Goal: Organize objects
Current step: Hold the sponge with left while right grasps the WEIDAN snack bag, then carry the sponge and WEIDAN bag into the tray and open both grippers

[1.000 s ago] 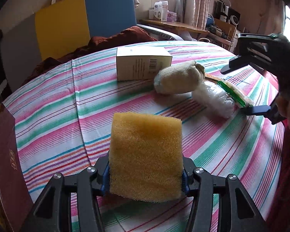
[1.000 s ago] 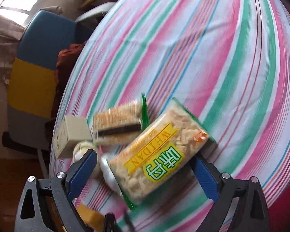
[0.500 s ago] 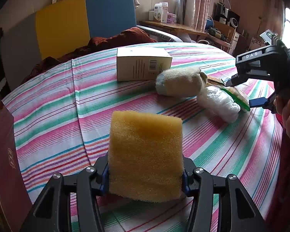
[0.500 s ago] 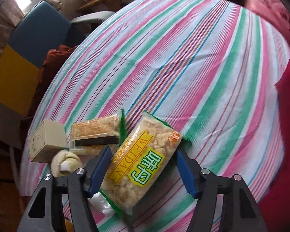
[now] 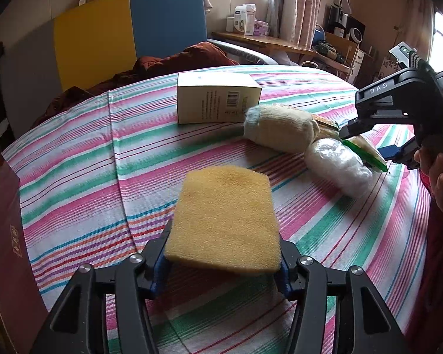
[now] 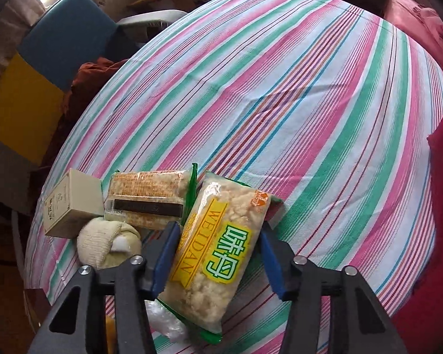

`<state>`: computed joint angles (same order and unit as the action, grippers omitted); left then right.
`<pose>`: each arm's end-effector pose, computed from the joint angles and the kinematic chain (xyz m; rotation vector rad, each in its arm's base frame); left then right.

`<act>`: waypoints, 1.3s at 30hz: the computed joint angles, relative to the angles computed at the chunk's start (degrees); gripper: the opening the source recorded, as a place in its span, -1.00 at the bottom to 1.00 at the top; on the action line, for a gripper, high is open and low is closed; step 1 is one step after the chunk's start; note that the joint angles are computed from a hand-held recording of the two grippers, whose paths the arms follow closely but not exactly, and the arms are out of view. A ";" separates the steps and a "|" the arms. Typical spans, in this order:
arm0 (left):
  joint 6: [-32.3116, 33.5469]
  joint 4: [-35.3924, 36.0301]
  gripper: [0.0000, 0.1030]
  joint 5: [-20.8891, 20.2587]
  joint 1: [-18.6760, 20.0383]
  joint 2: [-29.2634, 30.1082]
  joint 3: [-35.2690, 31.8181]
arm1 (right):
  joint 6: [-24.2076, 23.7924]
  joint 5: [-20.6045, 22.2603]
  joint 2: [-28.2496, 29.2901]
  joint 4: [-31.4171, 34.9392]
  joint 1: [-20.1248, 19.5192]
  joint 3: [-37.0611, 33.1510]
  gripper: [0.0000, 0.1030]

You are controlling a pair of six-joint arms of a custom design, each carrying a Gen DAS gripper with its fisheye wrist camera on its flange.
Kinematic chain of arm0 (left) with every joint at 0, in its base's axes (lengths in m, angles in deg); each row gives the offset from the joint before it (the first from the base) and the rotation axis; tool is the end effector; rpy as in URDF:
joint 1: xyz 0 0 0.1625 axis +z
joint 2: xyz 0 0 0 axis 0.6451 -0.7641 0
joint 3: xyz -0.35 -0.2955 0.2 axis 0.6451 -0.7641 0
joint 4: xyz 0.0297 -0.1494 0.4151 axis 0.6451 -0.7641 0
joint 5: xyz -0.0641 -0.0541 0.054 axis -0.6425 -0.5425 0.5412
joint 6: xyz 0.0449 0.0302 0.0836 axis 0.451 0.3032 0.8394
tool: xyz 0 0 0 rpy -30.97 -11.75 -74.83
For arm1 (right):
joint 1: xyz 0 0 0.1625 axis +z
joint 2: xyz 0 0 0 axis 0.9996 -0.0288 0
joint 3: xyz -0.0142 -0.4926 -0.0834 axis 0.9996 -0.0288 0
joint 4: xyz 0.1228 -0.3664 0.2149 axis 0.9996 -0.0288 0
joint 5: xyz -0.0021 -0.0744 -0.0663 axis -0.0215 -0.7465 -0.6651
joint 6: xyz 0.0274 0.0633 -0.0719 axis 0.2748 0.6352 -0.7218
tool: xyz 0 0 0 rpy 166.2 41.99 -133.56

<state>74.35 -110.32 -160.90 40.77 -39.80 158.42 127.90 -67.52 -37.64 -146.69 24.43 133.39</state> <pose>0.0507 -0.7002 0.2999 1.2054 2.4332 -0.4345 0.3313 -0.6491 -0.0286 -1.0371 -2.1932 0.9969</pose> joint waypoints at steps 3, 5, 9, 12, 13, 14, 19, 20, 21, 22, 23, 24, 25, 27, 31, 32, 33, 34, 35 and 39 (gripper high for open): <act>0.02 -0.02 0.12 0.00 0.00 -0.02 0.02 | -0.75 -0.16 0.08 -2.90 0.13 0.63 -0.02; 0.02 -0.04 0.12 -0.02 0.00 -0.01 0.03 | -1.09 -1.15 0.06 -3.90 0.43 0.94 -0.03; 0.02 -0.03 0.12 -0.04 0.02 0.02 0.00 | -1.81 -1.75 0.16 -6.94 0.69 1.56 -0.03; 0.08 -0.13 0.12 0.05 -0.05 -0.04 0.08 | -4.80 -4.51 0.69 -13.16 1.61 2.30 -0.03; 0.08 -0.19 0.12 0.08 -0.08 -0.07 0.14 | -6.32 -5.12 1.01 -15.24 1.86 2.21 -0.03; 0.08 -0.19 0.11 0.08 -0.08 -0.07 0.14 | -9.45 -5.29 1.42 -19.29 2.10 2.47 -0.03; -0.51 0.25 0.05 0.17 -0.16 -0.10 -0.03 | -21.90 -0.47 4.42 -28.09 2.44 -0.78 -0.03; -0.76 0.60 0.02 0.32 -0.24 -0.18 -0.15 | -25.26 0.83 3.98 -29.33 2.13 -0.62 -0.03; -0.93 0.95 0.01 0.56 -0.34 -0.29 -0.25 | -28.67 2.32 4.13 -30.11 2.10 -1.12 -0.03; -1.11 1.38 0.01 1.00 -0.52 -0.57 -0.18 | -29.67 2.80 4.92 -29.69 2.94 -2.16 -0.03; -1.38 2.40 0.01 0.98 -0.63 -1.08 -0.17 | -32.52 4.09 5.32 -29.79 3.20 -3.03 -0.03; -1.92 3.31 0.01 0.60 -0.60 -1.58 -0.24 | -34.36 4.55 5.62 -29.62 3.40 -3.74 -0.03; -2.53 3.86 0.01 0.20 -0.57 -2.20 -0.22 | -36.66 4.92 6.01 -29.53 3.69 -4.49 -0.03; -3.63 5.02 0.01 -0.74 -0.44 -3.52 -0.39 | -39.53 5.79 6.44 -29.85 3.89 -5.14 -0.03; -5.03 5.94 0.02 -2.05 -0.30 -6.21 -0.79 | -43.94 7.69 8.50 -27.39 3.14 -10.18 -0.03; -5.25 6.08 0.02 -2.19 -0.20 -7.00 -0.86 | -44.63 8.22 8.97 -26.75 3.29 -11.03 -0.03; -5.29 6.29 0.02 -2.21 -0.03 -7.43 -1.08 | -45.10 8.54 9.04 -26.52 3.41 -11.08 -0.03; -5.46 6.32 0.03 -2.14 0.15 -8.08 -1.20 | -44.65 8.06 8.92 -26.08 4.36 -10.39 -0.03; -5.60 6.47 0.03 -2.35 0.51 -8.65 -1.47 | -44.46 7.78 8.90 -24.87 4.95 -10.28 -0.03; -6.32 6.14 0.03 -2.68 1.77 -10.61 -2.76 | -44.93 8.68 10.00 -20.82 5.68 -12.34 -0.03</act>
<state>68.03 -104.18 -163.58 42.54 -50.40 155.66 82.98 -58.84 -27.64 -167.51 30.10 121.06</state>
